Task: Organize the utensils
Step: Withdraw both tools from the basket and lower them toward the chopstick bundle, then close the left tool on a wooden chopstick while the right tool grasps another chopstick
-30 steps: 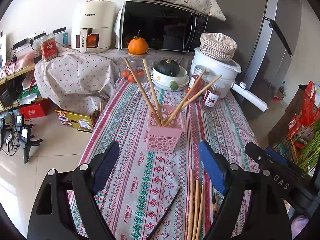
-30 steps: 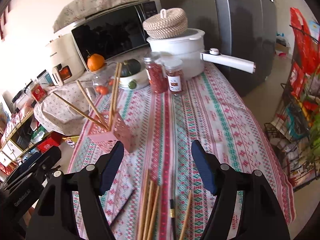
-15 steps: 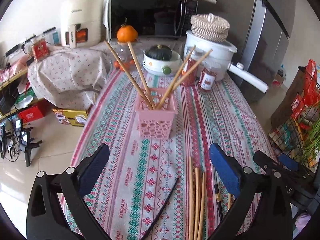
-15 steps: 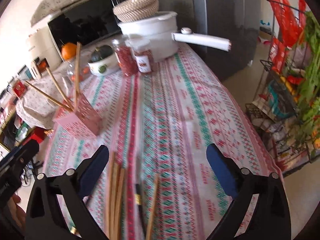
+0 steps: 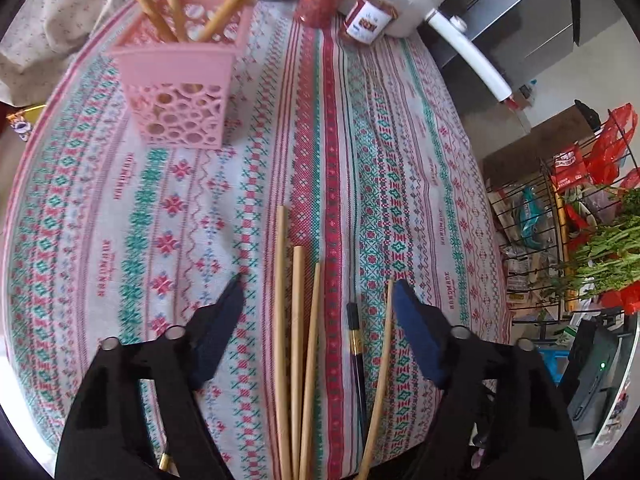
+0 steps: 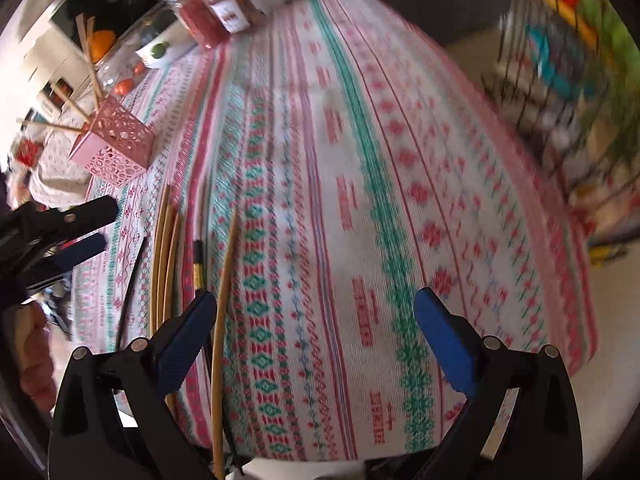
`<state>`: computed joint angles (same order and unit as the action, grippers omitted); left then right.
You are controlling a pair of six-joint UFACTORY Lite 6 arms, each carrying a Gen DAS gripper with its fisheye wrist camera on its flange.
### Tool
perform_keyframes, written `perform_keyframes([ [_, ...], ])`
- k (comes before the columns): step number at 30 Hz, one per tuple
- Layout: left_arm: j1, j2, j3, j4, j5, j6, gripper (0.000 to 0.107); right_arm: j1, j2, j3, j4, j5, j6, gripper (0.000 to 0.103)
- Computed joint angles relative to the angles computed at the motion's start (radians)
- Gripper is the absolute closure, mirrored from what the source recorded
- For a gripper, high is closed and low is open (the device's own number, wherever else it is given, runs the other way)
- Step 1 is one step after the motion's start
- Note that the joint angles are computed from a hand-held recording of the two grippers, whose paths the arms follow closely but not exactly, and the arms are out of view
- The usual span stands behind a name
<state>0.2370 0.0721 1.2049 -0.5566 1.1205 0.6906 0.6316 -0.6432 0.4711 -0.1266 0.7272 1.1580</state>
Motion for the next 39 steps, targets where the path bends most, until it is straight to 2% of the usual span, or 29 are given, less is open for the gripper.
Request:
perform_keyframes([
  [5,-0.109,0.054,0.005,0.049,-0.116,-0.087,0.049,-0.063,-0.067,-0.04,0.086,0.004,-0.079,0.007],
  [9,-0.181,0.058,-0.024,0.105,-0.237,-0.142,0.072,-0.08,-0.107,-0.047,0.1,0.032,-0.109,0.007],
  [12,-0.208,0.075,-0.03,0.134,-0.291,-0.187,0.082,-0.117,-0.135,-0.056,0.157,0.038,-0.176,0.007],
  [17,-0.229,0.107,-0.03,0.194,-0.372,-0.248,0.088,-0.129,-0.109,-0.041,0.183,0.025,-0.206,0.007],
  [22,-0.226,0.124,-0.013,0.194,-0.365,-0.23,0.09,-0.107,-0.062,-0.023,0.179,-0.002,-0.191,0.007],
  [24,-0.257,0.095,-0.051,0.264,-0.419,-0.264,0.103,-0.092,-0.035,-0.014,0.166,-0.009,-0.174,0.007],
  [29,-0.284,0.043,-0.128,0.297,-0.528,-0.256,0.103,-0.102,0.029,0.0,0.197,-0.056,-0.182,0.007],
  [31,-0.269,0.017,-0.14,0.271,-0.528,-0.223,0.103,-0.118,0.049,0.001,0.223,-0.08,-0.197,0.007],
  [33,-0.216,-0.041,-0.146,0.186,-0.485,-0.129,0.103,-0.13,0.087,0.015,0.231,-0.104,-0.2,0.007],
  [37,-0.094,-0.145,-0.143,0.053,-0.37,0.044,0.103,-0.095,0.224,0.103,0.109,-0.149,-0.079,0.01],
  [39,-0.036,-0.184,-0.136,0.011,-0.307,0.105,0.103,-0.083,0.31,0.164,0.065,-0.158,-0.045,0.027],
])
